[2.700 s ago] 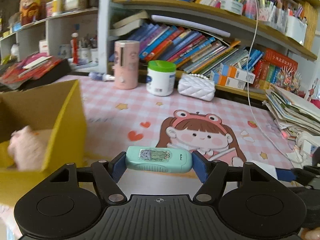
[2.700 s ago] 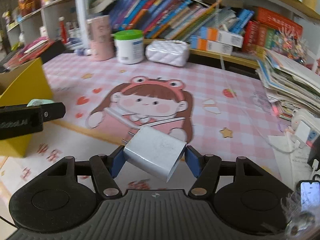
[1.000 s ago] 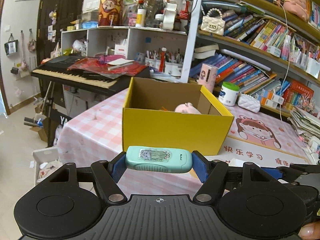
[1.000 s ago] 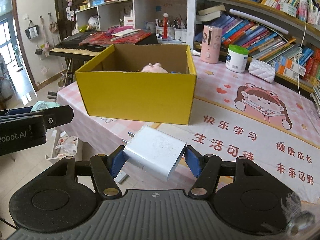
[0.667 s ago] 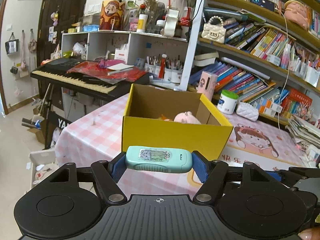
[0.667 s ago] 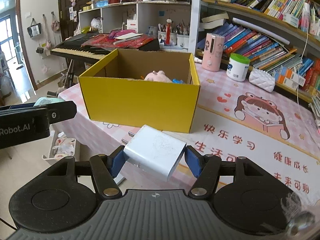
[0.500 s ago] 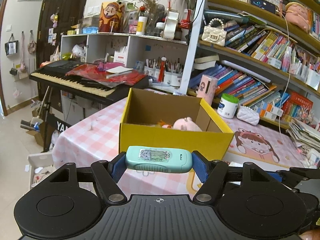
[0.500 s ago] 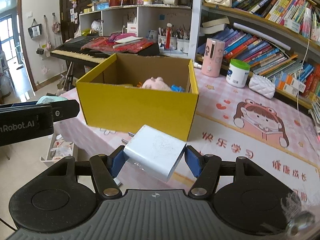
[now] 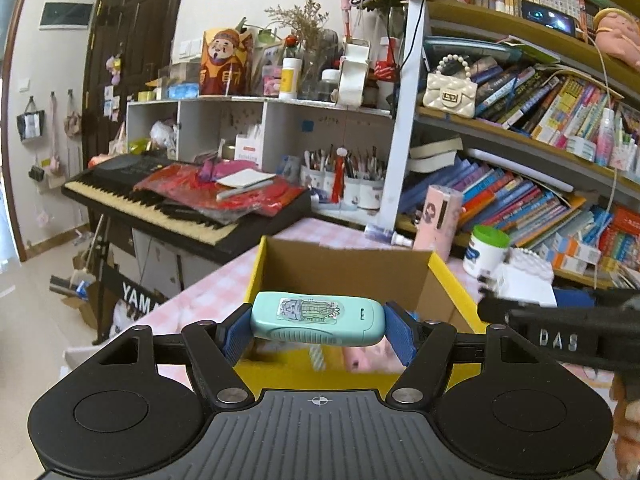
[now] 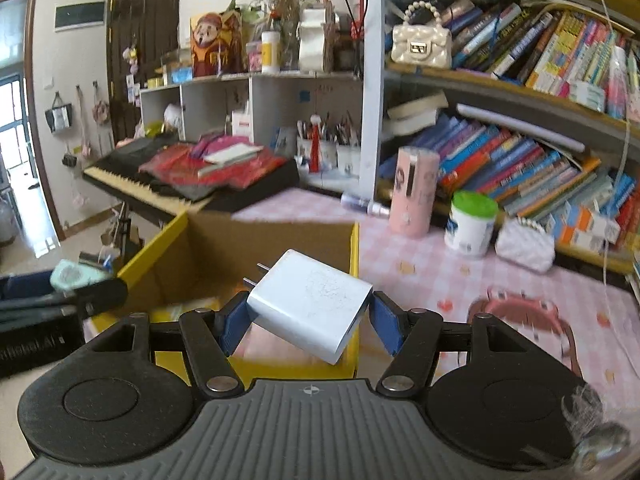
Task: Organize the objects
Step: 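Carry the USB stick with the left tool while the right tool carries the charger over the yellow box, then lower both tools into the box and open them to release charger and USB stick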
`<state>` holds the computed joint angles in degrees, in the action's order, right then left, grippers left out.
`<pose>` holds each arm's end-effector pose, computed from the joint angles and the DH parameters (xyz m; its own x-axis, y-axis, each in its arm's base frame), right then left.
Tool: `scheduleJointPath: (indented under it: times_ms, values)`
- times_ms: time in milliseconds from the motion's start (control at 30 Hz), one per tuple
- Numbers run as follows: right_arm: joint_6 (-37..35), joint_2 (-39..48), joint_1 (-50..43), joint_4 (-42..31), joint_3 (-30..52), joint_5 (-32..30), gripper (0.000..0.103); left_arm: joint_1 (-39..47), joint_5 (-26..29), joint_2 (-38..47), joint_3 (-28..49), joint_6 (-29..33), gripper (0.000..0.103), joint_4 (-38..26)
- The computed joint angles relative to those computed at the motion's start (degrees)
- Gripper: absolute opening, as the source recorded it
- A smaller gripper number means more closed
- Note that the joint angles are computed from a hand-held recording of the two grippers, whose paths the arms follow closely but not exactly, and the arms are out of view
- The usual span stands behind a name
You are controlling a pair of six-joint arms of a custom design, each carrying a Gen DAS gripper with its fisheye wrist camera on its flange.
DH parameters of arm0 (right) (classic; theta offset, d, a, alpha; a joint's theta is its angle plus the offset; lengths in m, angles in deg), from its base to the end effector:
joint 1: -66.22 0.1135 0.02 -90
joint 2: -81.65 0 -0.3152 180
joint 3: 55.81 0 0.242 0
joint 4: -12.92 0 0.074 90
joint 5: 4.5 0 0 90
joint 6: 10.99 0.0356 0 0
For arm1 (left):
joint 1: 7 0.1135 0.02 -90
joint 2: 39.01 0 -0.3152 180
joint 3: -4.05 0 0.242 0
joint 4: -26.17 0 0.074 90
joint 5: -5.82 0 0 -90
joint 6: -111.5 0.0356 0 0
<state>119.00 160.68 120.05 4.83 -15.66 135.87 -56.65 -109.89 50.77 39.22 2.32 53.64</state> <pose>0.1487 0.1569 0.2003 -0.4621 0.0625 -0.8846 0.1204 0.9927 0.0072 0.1758 -0.1831 0.1830 -0.4224 0.0400 -0.9055 0.3154 0.9431 -0.1055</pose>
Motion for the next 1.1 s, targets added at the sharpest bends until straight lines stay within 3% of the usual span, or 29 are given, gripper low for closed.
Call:
scheduleJointPath:
  times_ms: [200,400,700,1100]
  values:
    - [-15.47,2.42,-13.67,13.27,0.40,-12.41,0.062,0.88,0.36,8.08,7.90,0.15,0.069,-2.10]
    - [-21.86,8.60,-22.59,16.62,4.14,-23.59,0.062,1.40,0.06,13.49,13.46,-0.86,0.069,-5.38]
    - [-27.22,18.75,-29.72,12.46,13.42,-36.11,0.062,1.91,0.73,18.77,19.98,-2.50,0.069,-12.33]
    - [-30.69,28.09,-33.28,3.76,24.43,-42.95,0.062,2.07,1.35,21.76,23.37,-4.50,0.069,-17.09]
